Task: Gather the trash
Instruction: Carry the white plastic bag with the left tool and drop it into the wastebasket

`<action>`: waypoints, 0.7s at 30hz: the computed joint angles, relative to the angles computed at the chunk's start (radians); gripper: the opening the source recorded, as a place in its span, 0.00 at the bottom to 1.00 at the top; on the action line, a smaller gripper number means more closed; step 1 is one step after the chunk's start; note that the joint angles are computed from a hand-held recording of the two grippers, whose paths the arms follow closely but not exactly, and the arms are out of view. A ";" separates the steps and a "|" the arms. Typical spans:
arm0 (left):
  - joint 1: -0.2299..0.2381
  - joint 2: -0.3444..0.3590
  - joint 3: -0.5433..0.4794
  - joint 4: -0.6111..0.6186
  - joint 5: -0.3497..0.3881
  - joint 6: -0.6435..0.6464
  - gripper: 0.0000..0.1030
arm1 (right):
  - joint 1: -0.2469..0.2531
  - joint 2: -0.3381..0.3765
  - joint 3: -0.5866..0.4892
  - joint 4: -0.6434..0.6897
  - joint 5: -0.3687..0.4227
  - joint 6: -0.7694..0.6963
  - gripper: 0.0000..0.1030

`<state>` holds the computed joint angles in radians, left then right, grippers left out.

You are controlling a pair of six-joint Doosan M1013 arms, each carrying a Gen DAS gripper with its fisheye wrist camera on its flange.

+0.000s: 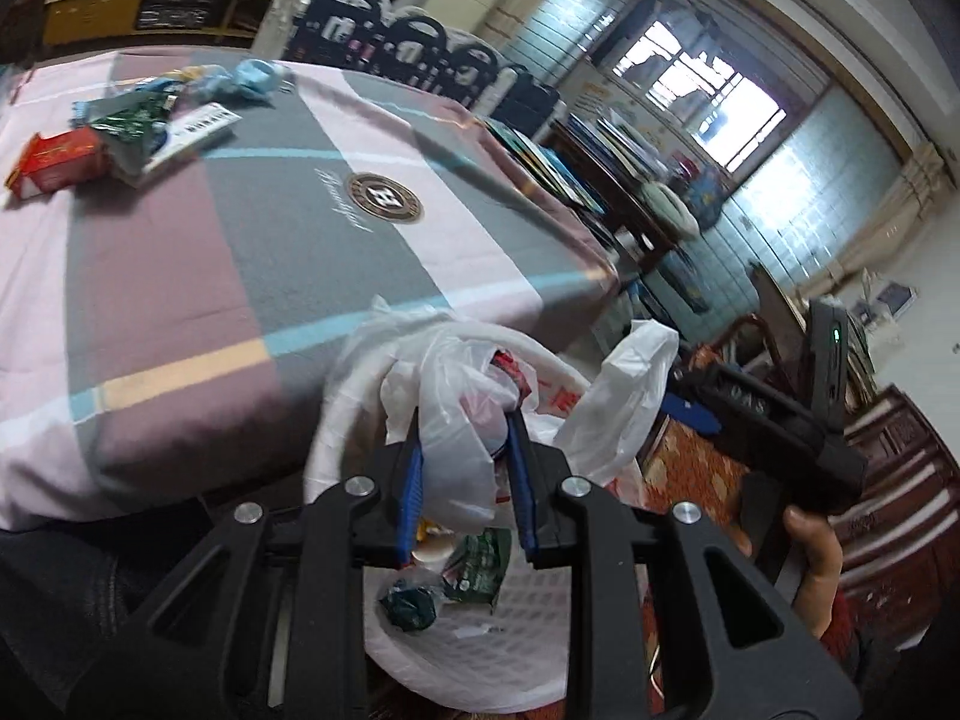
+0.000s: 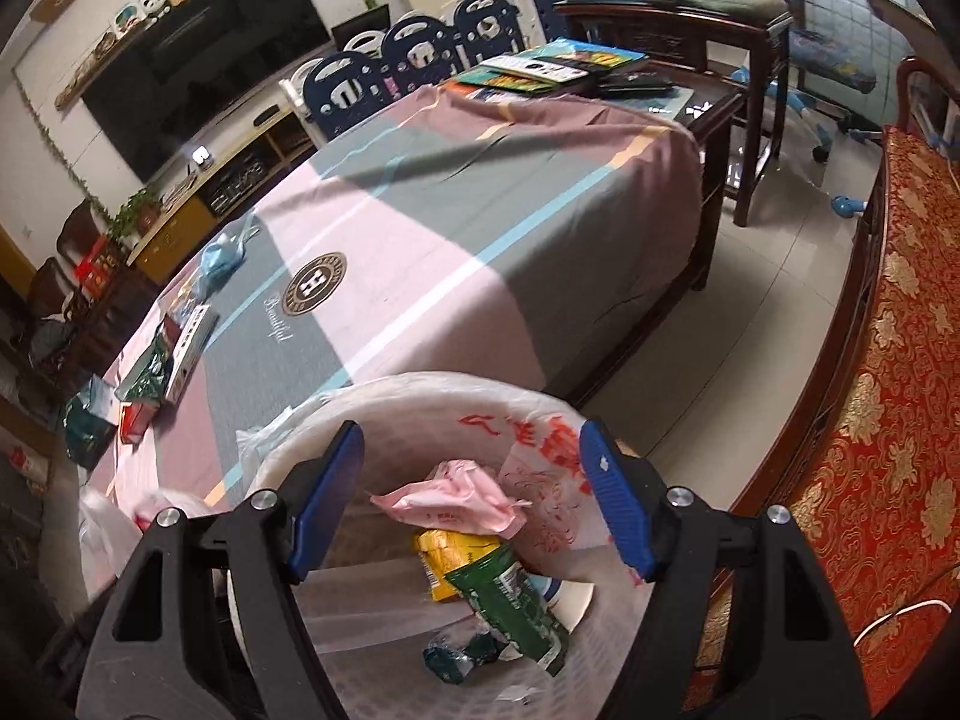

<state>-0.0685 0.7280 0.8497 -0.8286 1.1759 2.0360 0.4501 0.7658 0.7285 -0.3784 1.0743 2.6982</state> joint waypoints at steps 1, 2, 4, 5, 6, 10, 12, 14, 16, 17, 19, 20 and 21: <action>-0.004 0.009 -0.012 -0.007 0.041 0.015 0.25 | -0.002 -0.004 0.008 0.001 -0.004 0.006 0.71; -0.010 0.014 -0.017 -0.012 0.078 0.033 0.27 | -0.004 -0.008 0.018 0.007 -0.010 0.011 0.71; -0.024 0.016 -0.018 0.013 0.122 0.065 0.41 | -0.008 -0.016 0.037 0.016 -0.025 0.025 0.71; -0.031 0.013 -0.014 0.041 0.124 0.072 0.64 | -0.009 -0.020 0.044 0.017 -0.031 0.031 0.71; -0.037 0.001 0.002 0.068 0.101 0.076 0.75 | -0.010 -0.022 0.051 0.014 -0.034 0.036 0.71; -0.036 -0.031 0.046 0.108 -0.005 0.086 0.88 | -0.012 -0.025 0.061 0.019 -0.039 0.054 0.71; -0.026 -0.027 0.038 0.117 -0.026 0.051 0.90 | -0.015 -0.021 0.056 0.038 -0.038 0.054 0.71; -0.016 -0.019 0.022 0.122 -0.039 0.008 0.90 | -0.015 -0.016 0.046 0.044 -0.037 0.051 0.71; -0.011 -0.008 -0.003 0.158 -0.076 -0.048 0.90 | -0.010 -0.006 0.023 0.037 -0.022 0.034 0.71; -0.012 -0.007 -0.007 0.190 -0.110 -0.076 0.90 | -0.009 -0.001 0.012 0.037 -0.015 0.024 0.71; -0.007 -0.016 -0.001 0.279 -0.190 -0.129 0.90 | -0.006 0.012 -0.015 0.041 -0.002 0.001 0.71; -0.008 -0.013 -0.009 0.327 -0.224 -0.157 0.91 | -0.005 0.020 -0.032 0.044 0.006 -0.013 0.71; -0.009 -0.015 -0.008 0.407 -0.274 -0.200 0.91 | -0.003 0.029 -0.049 0.047 0.015 -0.025 0.71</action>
